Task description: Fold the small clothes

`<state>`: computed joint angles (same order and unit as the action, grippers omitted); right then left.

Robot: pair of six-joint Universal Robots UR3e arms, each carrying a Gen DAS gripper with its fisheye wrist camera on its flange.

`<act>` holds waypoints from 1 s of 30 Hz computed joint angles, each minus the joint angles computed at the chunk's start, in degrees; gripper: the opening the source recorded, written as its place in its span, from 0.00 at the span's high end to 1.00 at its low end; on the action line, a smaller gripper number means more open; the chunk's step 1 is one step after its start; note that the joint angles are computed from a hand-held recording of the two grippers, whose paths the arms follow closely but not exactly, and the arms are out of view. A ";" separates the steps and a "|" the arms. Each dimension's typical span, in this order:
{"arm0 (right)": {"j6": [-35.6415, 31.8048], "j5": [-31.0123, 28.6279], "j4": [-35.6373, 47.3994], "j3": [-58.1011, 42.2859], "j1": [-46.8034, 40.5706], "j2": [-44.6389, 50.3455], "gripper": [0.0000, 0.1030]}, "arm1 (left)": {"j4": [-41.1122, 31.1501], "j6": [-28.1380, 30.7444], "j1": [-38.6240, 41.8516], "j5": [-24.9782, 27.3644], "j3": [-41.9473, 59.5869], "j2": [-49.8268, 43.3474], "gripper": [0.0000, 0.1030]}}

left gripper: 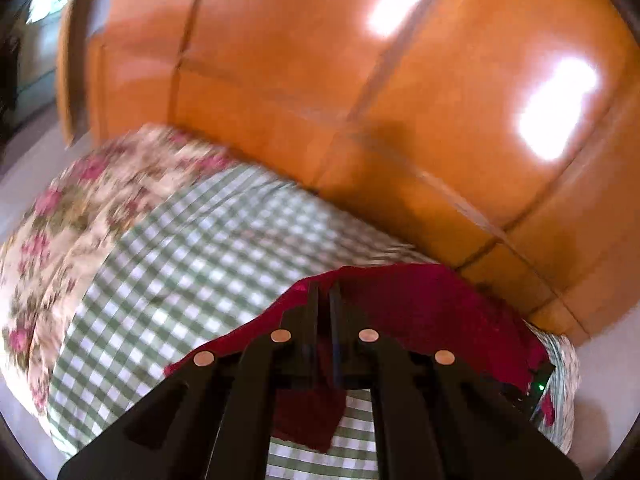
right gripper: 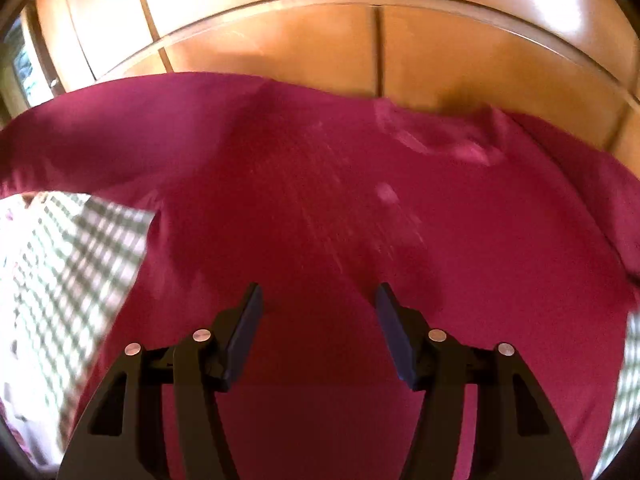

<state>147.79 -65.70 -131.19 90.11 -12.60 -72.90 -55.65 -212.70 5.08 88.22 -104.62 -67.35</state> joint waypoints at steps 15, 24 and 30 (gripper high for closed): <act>-0.17 2.17 -3.47 9.08 -0.74 -6.67 0.38 | 11.13 -2.25 15.15 3.15 -20.81 0.53 0.40; -8.41 3.12 2.68 23.92 -6.66 -23.63 0.33 | 19.23 -2.70 10.73 2.90 -23.30 -10.00 0.93; -13.68 4.57 10.01 29.74 -9.51 -32.41 0.29 | 15.33 -2.56 14.56 4.70 -18.11 -4.65 0.93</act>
